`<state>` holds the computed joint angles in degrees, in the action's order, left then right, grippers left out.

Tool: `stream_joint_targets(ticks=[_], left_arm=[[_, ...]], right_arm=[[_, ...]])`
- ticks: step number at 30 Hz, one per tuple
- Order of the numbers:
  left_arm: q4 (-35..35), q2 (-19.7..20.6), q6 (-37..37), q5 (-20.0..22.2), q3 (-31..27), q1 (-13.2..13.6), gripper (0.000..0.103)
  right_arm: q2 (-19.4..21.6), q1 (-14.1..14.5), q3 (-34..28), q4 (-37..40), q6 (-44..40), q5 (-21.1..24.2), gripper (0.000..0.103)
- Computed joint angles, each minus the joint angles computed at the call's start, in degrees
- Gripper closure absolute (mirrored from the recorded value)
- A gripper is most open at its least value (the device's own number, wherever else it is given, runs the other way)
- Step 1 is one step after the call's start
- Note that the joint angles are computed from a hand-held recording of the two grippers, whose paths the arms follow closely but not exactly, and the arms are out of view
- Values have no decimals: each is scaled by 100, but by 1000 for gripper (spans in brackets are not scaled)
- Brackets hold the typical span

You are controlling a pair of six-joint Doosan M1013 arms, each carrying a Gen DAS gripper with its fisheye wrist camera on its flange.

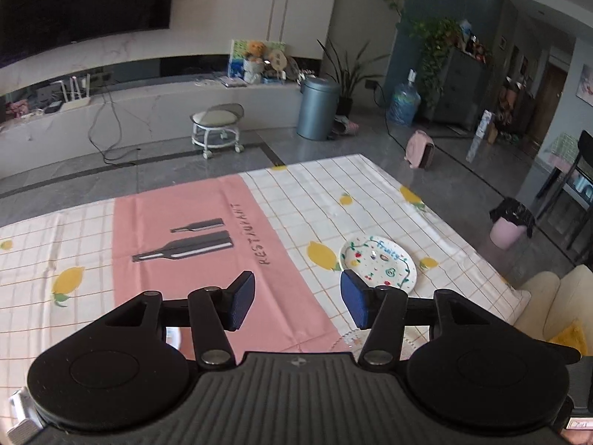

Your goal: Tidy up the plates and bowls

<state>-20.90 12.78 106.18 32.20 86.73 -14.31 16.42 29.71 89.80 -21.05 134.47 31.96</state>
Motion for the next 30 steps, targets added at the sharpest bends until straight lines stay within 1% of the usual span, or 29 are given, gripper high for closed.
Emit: stream_joint_targets(ticks=[2,4,5,7,8,9,10,13,15,16,17,18,19,20,21,22,24,25,26,28,30], left_arm=[[638,-160,-692,-144,129,1,37],[1808,-277,-1919,-200,254,-48,37],[2389,-324,-2539,-272,339,-71,37],[3255,-382,-3581,-340,505,-77,37],[3470,-395,-3942,-394,588,-52,37],[3435,-389,-4023,-482,651,-1,37],[3217,-362,-3925,-566,696,83,37],[2747,-174,-3713,-497,655,270,37],[2676,-25,-3838,-350,574,333,39],[2623,13,-3860,-364,586,383,39],[2474,30,-3767,-483,640,448,39],[2252,60,-3607,-600,672,511,39],[1957,99,-3420,-643,673,579,40],[1569,122,-3266,-610,696,665,43],[1322,168,-3230,-541,664,724,50],[1088,178,-3243,-541,704,769,52],[673,220,-3097,-686,757,859,52],[612,226,-3106,-767,792,881,52],[746,236,-3303,-816,823,882,52],[1030,243,-3689,-741,825,878,52],[1089,230,-3822,-668,833,873,52]], right_arm=[[13,36,-87,-92,-19,-80,23],[37,66,-187,-202,-53,-184,19],[63,85,-256,-317,-53,-228,19],[126,161,-406,-866,252,-176,19],[159,223,-484,-1311,515,-132,19],[181,256,-532,-1554,608,-139,18],[202,283,-591,-1692,577,-193,18],[307,287,-847,-1420,103,-259,18],[427,286,-1089,-1007,-396,-212,18],[480,279,-1190,-744,-693,-213,18],[528,261,-1271,-417,-1061,-276,18],[588,231,-1360,99,-1623,-371,18],[664,210,-1474,494,-2033,-373,18],[760,201,-1623,796,-2322,-301,18],[849,199,-1758,935,-2458,-202,18],[957,210,-1923,1002,-2546,-60,19],[1197,220,-2261,1191,-2844,144,21],[1313,210,-2425,1386,-3086,259,21],[1443,194,-2608,1595,-3301,414,22],[1622,174,-2848,1732,-3330,627,22],[1689,153,-2887,1799,-3260,620,23]])
